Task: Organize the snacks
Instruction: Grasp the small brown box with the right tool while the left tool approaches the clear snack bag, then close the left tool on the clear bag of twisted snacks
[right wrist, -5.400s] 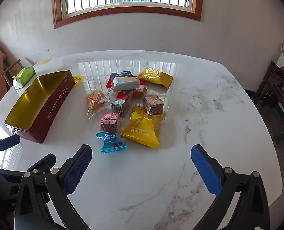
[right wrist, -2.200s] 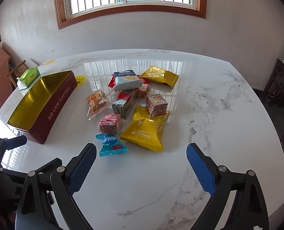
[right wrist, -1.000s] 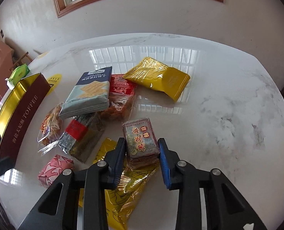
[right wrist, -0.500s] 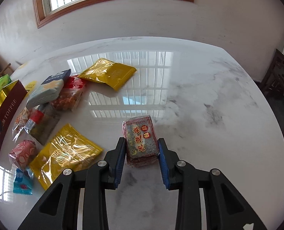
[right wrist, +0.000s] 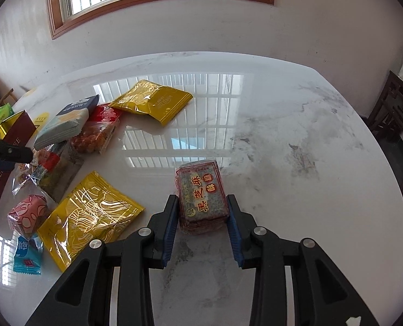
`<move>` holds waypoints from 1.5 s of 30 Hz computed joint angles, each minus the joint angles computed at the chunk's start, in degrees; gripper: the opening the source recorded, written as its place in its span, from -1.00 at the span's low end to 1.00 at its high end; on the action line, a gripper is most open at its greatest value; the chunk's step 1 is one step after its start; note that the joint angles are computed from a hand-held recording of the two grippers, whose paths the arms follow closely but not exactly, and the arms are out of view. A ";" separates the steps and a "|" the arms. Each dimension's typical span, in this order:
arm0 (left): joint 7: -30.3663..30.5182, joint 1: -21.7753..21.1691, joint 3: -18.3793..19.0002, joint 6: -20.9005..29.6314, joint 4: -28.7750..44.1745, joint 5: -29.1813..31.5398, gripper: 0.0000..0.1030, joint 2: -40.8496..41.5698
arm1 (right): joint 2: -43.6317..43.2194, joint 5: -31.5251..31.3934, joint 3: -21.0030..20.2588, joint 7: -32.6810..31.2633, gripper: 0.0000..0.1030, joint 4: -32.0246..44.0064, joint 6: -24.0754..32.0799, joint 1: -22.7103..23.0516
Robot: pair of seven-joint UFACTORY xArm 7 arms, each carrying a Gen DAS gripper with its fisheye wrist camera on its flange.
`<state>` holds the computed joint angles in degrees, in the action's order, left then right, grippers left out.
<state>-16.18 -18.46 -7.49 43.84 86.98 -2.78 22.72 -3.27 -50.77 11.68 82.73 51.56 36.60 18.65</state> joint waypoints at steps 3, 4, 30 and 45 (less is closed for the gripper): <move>-0.44 -0.20 -0.12 0.83 1.78 -0.29 0.57 1.33 | 0.04 -0.02 -0.04 0.02 -0.36 0.03 0.02 0.01; -0.43 -0.30 -0.24 1.10 2.25 -0.44 0.55 1.77 | 0.04 -0.02 -0.04 0.02 -0.36 0.03 0.02 0.01; 5.85 -0.27 -0.86 -4.63 -6.04 0.18 -0.25 -3.81 | 0.62 -0.59 -0.24 1.38 -0.35 0.53 0.64 0.37; 12.58 1.68 -1.04 -7.57 -14.40 -2.27 -0.25 -15.47 | 0.65 -0.55 -0.27 1.37 -0.35 0.60 0.75 0.44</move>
